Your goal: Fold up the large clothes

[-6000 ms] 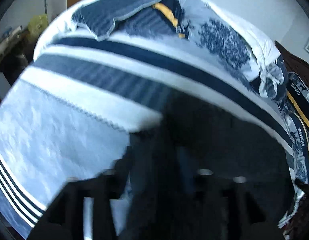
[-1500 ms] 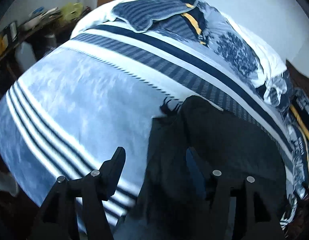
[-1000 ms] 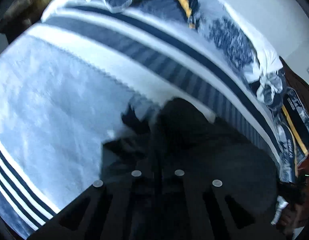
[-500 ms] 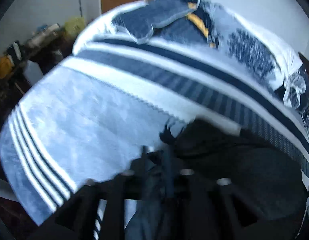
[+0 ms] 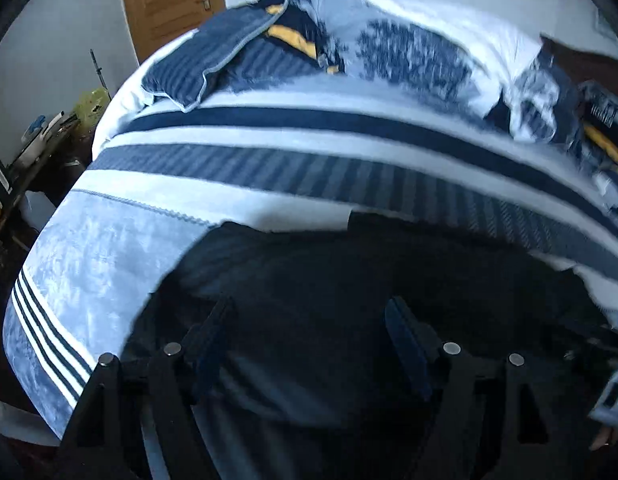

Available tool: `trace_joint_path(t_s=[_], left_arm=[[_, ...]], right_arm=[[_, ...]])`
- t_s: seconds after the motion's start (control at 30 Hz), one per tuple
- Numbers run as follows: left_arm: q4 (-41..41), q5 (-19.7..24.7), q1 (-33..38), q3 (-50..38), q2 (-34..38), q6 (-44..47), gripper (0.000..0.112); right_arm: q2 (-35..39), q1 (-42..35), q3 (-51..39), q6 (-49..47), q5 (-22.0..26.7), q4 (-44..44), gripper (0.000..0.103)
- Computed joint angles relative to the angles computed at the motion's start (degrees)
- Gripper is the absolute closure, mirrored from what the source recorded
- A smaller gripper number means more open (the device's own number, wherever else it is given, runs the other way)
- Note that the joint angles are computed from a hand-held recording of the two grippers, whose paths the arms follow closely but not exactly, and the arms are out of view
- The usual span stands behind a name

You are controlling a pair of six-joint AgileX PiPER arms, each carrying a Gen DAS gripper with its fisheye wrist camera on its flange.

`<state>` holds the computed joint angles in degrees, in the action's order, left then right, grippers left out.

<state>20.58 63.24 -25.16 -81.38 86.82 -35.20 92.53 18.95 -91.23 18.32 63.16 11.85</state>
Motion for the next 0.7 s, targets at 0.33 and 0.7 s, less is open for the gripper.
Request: trace_joint_path(t_s=[0.33, 0.7], left_arm=[[-3.7, -17.18, 14.55, 14.52, -1.3, -0.13, 0.033], [-10.32, -19.26, 20.26, 13.94, 1.63, 7.09, 0.031]], right_arm=[[-0.27, -12.32, 13.46, -4.06, -9.99, -4.74, 0.019], [-1.18, -20.9, 20.06, -6.08, -15.03, -7.81, 0.019]])
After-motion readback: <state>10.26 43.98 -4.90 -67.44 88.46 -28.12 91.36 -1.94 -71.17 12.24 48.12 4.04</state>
